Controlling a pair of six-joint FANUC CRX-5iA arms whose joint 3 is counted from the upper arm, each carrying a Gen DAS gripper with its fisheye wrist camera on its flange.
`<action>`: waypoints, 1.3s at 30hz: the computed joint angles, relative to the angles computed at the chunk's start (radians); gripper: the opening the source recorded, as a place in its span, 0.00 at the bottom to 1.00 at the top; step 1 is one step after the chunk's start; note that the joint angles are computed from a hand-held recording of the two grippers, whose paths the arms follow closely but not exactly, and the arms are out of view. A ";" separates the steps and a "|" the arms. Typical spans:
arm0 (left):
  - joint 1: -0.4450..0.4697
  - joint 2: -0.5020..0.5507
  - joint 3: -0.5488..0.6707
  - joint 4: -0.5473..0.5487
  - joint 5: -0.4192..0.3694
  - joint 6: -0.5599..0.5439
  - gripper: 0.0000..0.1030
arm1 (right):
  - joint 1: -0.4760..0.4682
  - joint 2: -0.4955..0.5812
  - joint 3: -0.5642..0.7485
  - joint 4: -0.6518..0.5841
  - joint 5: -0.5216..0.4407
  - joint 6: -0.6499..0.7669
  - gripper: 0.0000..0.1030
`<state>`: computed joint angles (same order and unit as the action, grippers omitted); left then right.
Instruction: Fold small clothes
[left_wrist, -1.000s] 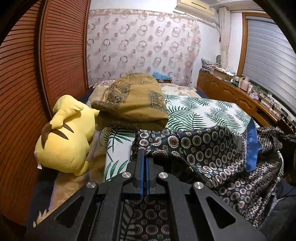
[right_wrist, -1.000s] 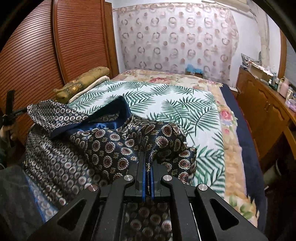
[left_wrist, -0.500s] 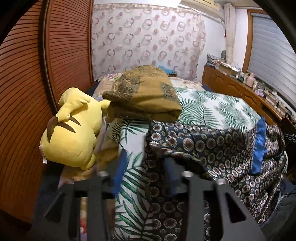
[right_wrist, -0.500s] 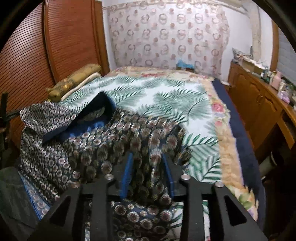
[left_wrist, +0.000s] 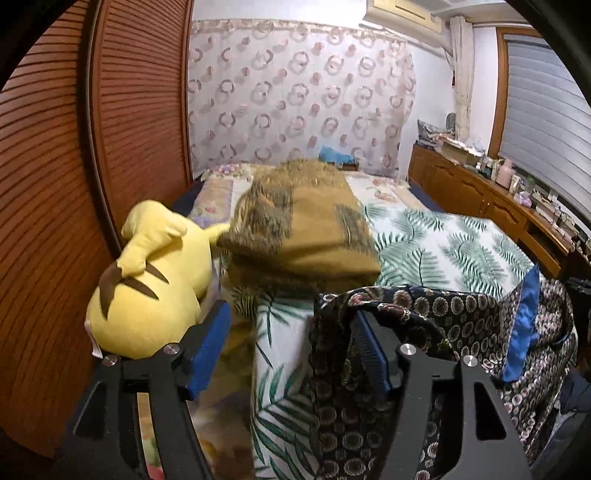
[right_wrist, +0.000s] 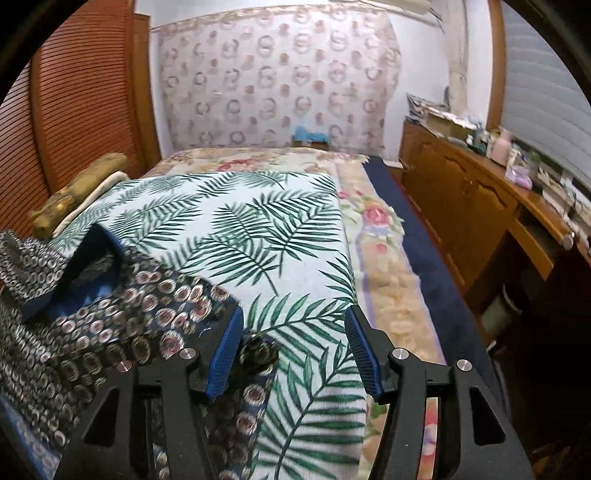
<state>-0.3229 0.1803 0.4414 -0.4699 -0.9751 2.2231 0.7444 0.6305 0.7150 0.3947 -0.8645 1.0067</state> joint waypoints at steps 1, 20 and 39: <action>0.000 -0.006 -0.001 -0.004 0.004 0.000 0.66 | -0.001 0.019 0.036 -0.015 -0.022 0.002 0.57; 0.055 0.041 0.024 0.094 0.020 -0.088 0.68 | -0.004 -0.015 0.054 -0.160 -0.073 0.101 0.57; 0.093 0.254 0.191 0.281 -0.094 -0.299 0.68 | -0.048 0.041 0.155 -0.267 -0.134 0.140 0.56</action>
<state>-0.2301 0.4348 0.6326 -0.1894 -1.0688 1.9245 0.6968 0.6715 0.8704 0.1278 -0.9983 1.1470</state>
